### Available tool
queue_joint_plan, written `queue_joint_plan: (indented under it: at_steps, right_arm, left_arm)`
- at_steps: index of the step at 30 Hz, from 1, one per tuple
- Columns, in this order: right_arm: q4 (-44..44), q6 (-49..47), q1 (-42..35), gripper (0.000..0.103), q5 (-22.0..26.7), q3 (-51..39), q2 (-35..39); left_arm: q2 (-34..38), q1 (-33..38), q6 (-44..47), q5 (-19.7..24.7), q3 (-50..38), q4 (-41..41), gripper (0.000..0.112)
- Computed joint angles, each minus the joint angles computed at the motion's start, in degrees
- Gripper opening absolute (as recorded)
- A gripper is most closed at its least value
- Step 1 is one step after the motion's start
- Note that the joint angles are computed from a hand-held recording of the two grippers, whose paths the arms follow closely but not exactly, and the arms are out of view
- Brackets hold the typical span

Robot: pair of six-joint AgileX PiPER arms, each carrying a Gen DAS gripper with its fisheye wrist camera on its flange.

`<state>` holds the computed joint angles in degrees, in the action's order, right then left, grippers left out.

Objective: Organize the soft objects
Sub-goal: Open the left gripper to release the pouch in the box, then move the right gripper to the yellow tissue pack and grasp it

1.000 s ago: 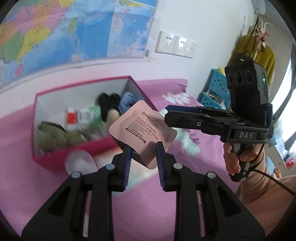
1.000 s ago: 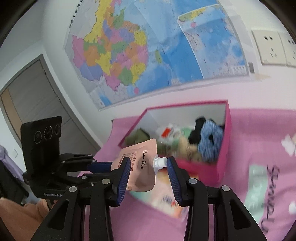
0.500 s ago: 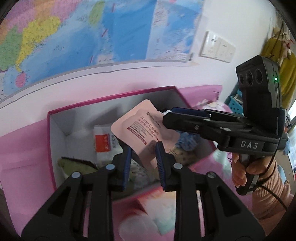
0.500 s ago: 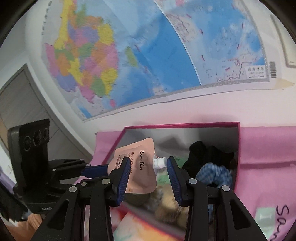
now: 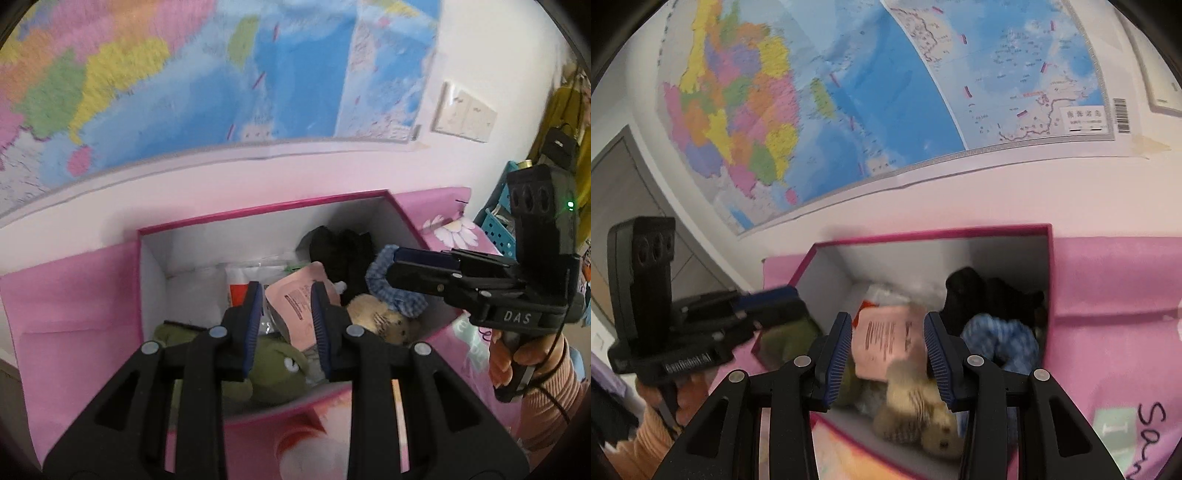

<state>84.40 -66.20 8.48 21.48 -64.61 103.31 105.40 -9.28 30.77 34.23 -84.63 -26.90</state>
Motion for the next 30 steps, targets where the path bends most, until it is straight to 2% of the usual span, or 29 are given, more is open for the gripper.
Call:
queue_joint_plan:
  at_steps: [5,8,13,16,18,21,25,26,30]
  right_arm:
    - [6.59,-8.91,-1.89,0.042,3.49,9.4,-7.56]
    - [6.44,-10.85,-3.52,0.043,6.3,15.62,-13.11]
    - [3.16,-9.94,-5.22,0.046,7.74,26.33,-22.66]
    - [2.39,-9.15,-6.36,0.046,7.83,33.42,-27.84]
    - [1.79,-8.26,-7.16,0.046,7.69,38.81,-31.18]
    - [-0.94,-4.82,-8.9,0.046,7.45,46.33,-35.76]
    - [-8.48,2.16,-15.12,0.046,9.89,54.4,-42.8]
    - [-11.12,3.98,-17.62,0.046,11.42,55.88,-44.96]
    - [-20.46,5.29,-34.01,0.046,24.88,60.35,-52.83]
  left_arm:
    - [-9.16,-0.13,12.95,-3.33,11.07,-10.67,0.029]
    - [-15.48,-0.46,24.24,-3.76,18.8,-19.19,0.037]
    - [-20.88,-1.81,34.03,-1.23,27.21,-26.39,0.038]
    - [-21.43,-2.57,37.56,1.52,30.84,-29.68,0.038]
    - [-19.26,-3.95,39.02,3.7,32.54,-31.64,0.038]
    - [-16.54,-7.8,38.22,3.28,34.73,-31.05,0.038]
    - [-13.25,-12.6,38.18,3.72,35.65,-31.3,0.038]
    - [-12.97,-13.53,38.26,3.69,35.97,-31.39,0.038]
    - [-11.22,-17.35,37.82,3.59,36.22,-31.27,0.038]
